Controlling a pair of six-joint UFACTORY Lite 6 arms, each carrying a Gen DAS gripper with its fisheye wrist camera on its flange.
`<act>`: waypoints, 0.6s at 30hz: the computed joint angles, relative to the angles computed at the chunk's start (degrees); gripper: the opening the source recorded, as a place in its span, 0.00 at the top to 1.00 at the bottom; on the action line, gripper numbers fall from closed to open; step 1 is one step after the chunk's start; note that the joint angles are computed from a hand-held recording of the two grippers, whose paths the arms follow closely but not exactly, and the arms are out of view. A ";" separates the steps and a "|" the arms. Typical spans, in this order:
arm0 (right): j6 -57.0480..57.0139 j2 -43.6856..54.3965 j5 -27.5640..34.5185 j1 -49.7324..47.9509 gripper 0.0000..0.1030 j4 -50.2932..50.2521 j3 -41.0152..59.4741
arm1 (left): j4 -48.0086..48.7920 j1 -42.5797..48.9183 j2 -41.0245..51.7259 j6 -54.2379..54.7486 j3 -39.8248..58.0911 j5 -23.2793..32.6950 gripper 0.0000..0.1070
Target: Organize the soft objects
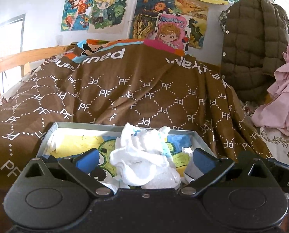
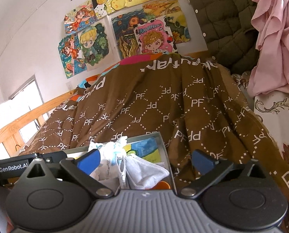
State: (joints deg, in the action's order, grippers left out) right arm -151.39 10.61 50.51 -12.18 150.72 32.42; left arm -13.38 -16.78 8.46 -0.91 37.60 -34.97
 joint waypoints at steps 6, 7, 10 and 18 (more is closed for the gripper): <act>-0.24 -0.39 -0.46 0.29 0.00 2.00 -0.37 | -5.38 -1.43 -0.61 4.43 0.05 -0.41 0.04; -0.07 -0.37 -0.41 0.16 0.00 2.03 -0.35 | -6.18 -1.62 -0.76 5.04 0.02 -0.54 0.04; 0.38 -0.64 -0.76 -0.11 0.00 2.20 -0.37 | -8.13 -2.02 -1.29 6.10 -0.24 -0.89 0.04; 0.69 -4.93 -0.54 -0.86 0.00 2.38 -3.47 | -11.40 -2.81 -6.04 8.48 -4.20 -0.93 0.04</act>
